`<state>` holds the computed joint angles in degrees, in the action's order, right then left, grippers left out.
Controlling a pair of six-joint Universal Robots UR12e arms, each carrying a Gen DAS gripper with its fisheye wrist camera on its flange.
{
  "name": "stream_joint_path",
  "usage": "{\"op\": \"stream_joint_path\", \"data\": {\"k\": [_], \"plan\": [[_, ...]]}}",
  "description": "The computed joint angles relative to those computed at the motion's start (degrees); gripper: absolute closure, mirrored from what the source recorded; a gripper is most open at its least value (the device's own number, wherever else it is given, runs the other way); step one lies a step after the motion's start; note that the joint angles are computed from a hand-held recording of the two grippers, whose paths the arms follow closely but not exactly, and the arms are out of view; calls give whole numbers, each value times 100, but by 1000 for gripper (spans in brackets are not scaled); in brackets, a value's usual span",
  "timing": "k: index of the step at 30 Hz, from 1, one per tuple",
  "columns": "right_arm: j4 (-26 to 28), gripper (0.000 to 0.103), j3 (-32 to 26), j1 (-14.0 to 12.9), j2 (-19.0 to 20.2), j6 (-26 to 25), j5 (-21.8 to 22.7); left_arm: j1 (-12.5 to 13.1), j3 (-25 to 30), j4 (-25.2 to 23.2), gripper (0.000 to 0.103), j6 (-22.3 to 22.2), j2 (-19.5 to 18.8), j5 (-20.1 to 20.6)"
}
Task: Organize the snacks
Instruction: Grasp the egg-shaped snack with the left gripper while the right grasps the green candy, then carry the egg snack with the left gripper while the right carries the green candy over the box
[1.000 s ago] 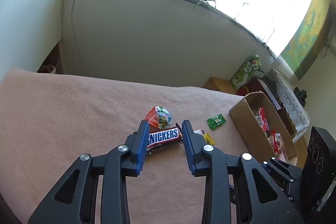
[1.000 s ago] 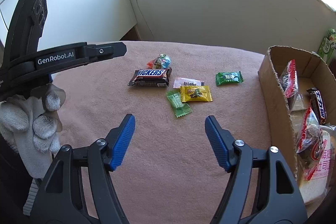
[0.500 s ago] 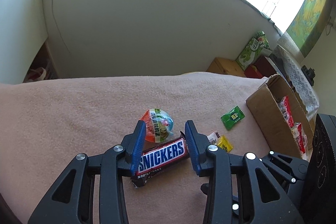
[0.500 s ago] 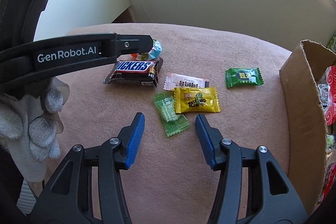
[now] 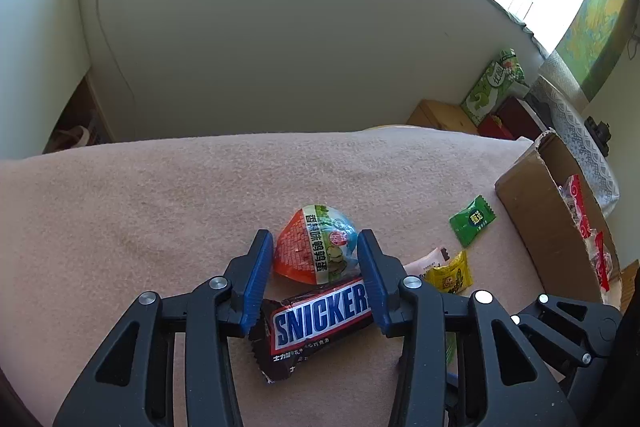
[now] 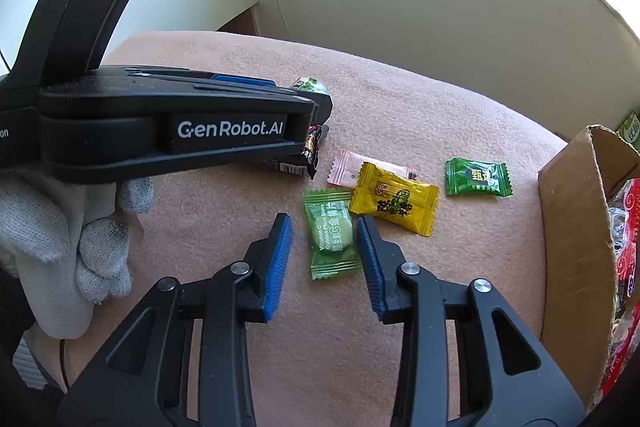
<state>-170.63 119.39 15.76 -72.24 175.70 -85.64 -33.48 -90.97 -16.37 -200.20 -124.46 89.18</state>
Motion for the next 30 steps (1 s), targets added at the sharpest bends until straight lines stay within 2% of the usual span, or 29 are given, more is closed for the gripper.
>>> {"op": "stream_joint_path", "data": {"k": [2,3,8,14,30], "plan": [[-11,79,0,35,6,13,-62,-24,4,0,66,79,-4,98],[-11,80,-2,43,7,11,-81,-26,5,18,67,85,-8,100],[-42,81,27,52,6,65,-53,-32,-7,49,70,22,-6,149],[-219,81,240,-57,-154,146,159,-26,-100,172,70,-67,72,179],[-613,81,801,-335,-852,234,481,-149,-357,672,70,12,379,249]]}}
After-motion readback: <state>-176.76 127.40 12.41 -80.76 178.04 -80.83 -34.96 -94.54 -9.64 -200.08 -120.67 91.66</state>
